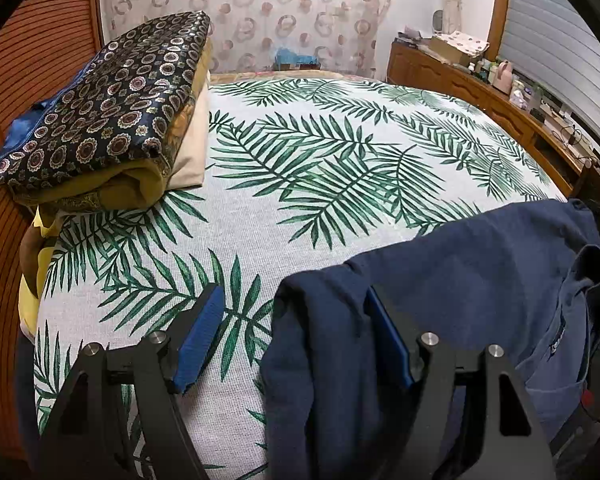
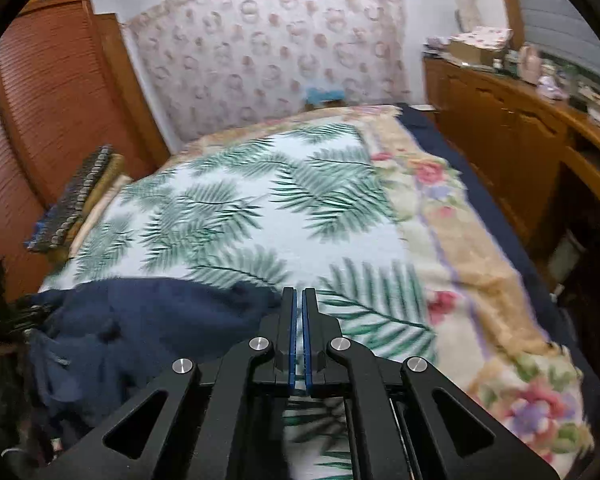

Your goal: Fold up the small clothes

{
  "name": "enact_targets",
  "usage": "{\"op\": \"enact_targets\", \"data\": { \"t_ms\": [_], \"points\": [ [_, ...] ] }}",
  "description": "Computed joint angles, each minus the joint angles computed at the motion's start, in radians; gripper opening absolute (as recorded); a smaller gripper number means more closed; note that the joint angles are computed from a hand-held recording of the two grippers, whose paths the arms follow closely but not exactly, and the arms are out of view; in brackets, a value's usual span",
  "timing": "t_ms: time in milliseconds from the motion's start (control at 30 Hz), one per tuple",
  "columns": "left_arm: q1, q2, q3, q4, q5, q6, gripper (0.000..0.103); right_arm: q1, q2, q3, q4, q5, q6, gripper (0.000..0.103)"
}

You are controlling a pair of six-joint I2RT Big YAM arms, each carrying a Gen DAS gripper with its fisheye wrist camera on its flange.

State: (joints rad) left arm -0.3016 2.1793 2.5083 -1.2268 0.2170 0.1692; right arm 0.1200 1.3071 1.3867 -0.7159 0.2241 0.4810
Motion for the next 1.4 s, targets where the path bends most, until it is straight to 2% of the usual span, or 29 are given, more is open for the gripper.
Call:
{"op": "enact_targets", "data": {
  "t_ms": [67,133,200,233,267,367,400,533,567,667,700,733,767,833,867,933,1067,1167,1200,1233,1300,1400],
  "points": [
    [0.0,-0.001,-0.001,0.0,-0.001,0.001,0.073,-0.015,-0.005,-0.008,0.013,-0.051,0.014,0.002],
    [0.0,0.005,0.012,-0.011,-0.002,0.003,0.073,-0.015,0.003,0.002,0.014,-0.068,0.004,0.008],
    [-0.001,0.01,0.024,-0.025,-0.003,0.003,0.073,-0.012,0.016,0.017,0.017,-0.079,-0.024,0.024],
    [-0.001,0.014,0.033,-0.035,-0.002,0.005,0.07,-0.015,0.025,0.025,0.025,-0.093,-0.034,0.027],
    [0.0,0.013,0.034,-0.037,0.012,0.008,0.059,-0.02,0.033,0.031,0.03,-0.114,-0.041,0.031],
    [0.001,0.021,0.06,-0.07,0.052,0.016,0.043,-0.033,0.062,0.064,0.011,-0.161,-0.069,0.031],
    [0.0,0.018,0.056,-0.07,0.054,0.016,0.042,-0.035,0.078,0.082,0.002,-0.171,-0.079,0.031],
    [-0.001,0.011,0.052,-0.08,0.089,0.018,0.019,-0.043,0.147,0.156,-0.07,-0.191,-0.109,0.031],
    [-0.003,-0.01,0.019,-0.057,0.088,0.018,0.017,-0.049,0.156,0.169,-0.088,-0.204,-0.108,0.031],
    [0.002,-0.096,-0.102,0.047,0.119,-0.003,0.016,-0.065,0.164,0.177,-0.092,-0.235,-0.102,0.031],
    [0.006,-0.125,-0.137,0.083,0.138,-0.017,0.016,-0.072,0.158,0.169,-0.08,-0.252,-0.098,0.017],
    [0.011,-0.162,-0.18,0.122,0.15,-0.034,0.016,-0.076,0.15,0.161,-0.058,-0.275,-0.091,0.009],
    [0.014,-0.177,-0.194,0.139,0.14,-0.041,0.015,-0.08,0.132,0.141,-0.034,-0.286,-0.084,0.009],
    [0.021,-0.207,-0.228,0.171,0.124,-0.05,0.015,-0.073,0.077,0.088,0.031,-0.237,-0.055,0.008],
    [0.027,-0.213,-0.239,0.178,0.127,-0.058,0.015,-0.067,0.045,0.057,0.06,-0.186,-0.034,0.007],
    [0.034,-0.221,-0.26,0.184,0.132,-0.066,0.015,-0.049,0.005,0.026,0.064,-0.094,-0.011,0.007],
    [0.03,-0.25,-0.323,0.215,0.115,-0.061,0.015,-0.025,-0.029,-0.01,0.025,-0.052,0.019,0.007],
    [0.027,-0.262,-0.343,0.223,0.1,-0.05,0.015,-0.018,-0.045,-0.021,0.001,0.049,0.032,0.007],
    [0.028,-0.266,-0.351,0.225,0.103,-0.051,0.015,-0.024,-0.053,-0.03,0.011,0.051,0.039,0.008],
    [0.03,-0.27,-0.357,0.227,0.104,-0.05,0.015,-0.037,-0.064,-0.046,0.034,0.017,0.044,0.011],
    [0.032,-0.274,-0.365,0.227,0.109,-0.047,0.015,-0.055,-0.064,-0.047,0.037,-0.044,0.037,0.037],
    [0.032,-0.272,-0.366,0.224,0.112,-0.047,0.015,-0.064,-0.056,-0.046,0.044,-0.116,-0.014,0.042]
  ]
}}
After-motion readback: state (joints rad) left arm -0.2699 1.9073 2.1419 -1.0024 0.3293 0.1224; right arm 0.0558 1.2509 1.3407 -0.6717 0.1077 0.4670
